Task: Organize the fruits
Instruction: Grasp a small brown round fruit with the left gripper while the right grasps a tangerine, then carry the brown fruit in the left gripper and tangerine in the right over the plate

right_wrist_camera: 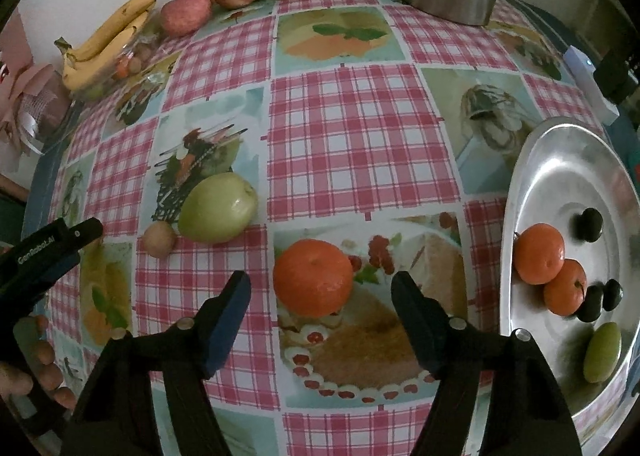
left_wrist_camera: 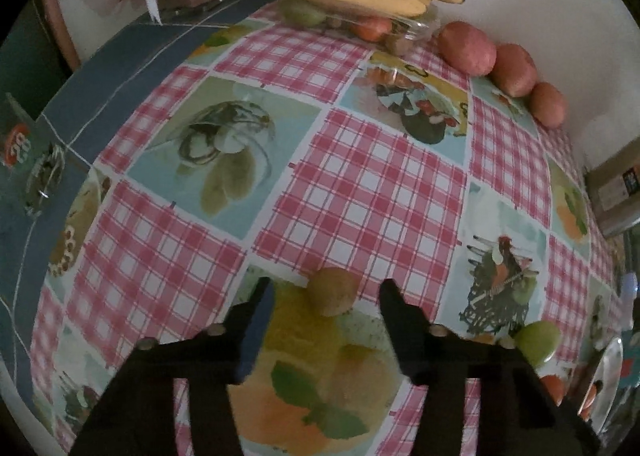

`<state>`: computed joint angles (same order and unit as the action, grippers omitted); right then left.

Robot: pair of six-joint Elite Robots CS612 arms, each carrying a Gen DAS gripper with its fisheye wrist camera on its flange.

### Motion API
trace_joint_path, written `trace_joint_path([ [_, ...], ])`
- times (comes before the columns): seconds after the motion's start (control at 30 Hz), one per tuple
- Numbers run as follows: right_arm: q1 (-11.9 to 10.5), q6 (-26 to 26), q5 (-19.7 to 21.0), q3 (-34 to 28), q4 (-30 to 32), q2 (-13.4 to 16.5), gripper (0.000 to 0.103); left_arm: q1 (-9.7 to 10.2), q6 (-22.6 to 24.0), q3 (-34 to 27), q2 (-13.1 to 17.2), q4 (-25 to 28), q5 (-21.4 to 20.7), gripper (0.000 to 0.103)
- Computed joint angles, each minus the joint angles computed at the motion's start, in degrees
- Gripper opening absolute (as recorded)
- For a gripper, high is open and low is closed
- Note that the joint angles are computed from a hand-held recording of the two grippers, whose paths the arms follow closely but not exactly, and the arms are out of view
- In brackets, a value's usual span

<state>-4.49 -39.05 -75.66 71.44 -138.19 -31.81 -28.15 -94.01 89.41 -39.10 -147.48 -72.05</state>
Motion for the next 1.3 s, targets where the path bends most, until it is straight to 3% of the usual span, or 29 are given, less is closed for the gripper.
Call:
trace_joint_path([
  [0.03, -0.02, 0.12, 0.11, -0.04, 0.09, 0.01, 0.063, 0.02, -0.46, 0.30, -0.01, -0.82, 0.06, 0.043],
  [0.13, -0.07, 0.47, 0.56, 0.10, 0.05, -0.08, 0.060, 0.17, -1.04, 0.70, 0.05, -2.24, -0.19, 0.028],
  [0.2, -0.16, 0.78, 1.01, 0.20, 0.06, -0.16, 0.049, 0.11, -1.18, 1.01, -0.10, -2.66, -0.11, 0.028],
  [0.37, -0.43, 0.88, 2.32, 0.17, 0.87, -0.32, 0.041, 0.03, -1.36, 1.05, -0.21, -3.14, -0.06, 0.028],
  [0.8, -0.89, 0.66, 4.53, 0.90, 1.01, -1.13, 0.040, -0.60, -3.32, 2.67, -2.45, -2.46, 0.01, 0.028],
  [1.3, -1.87, 0.67, 7.63, 1.57, -0.75, -2.54, 0.040, -2.19, -2.31, 1.86, -4.56, 0.03, 5.51, 0.028],
])
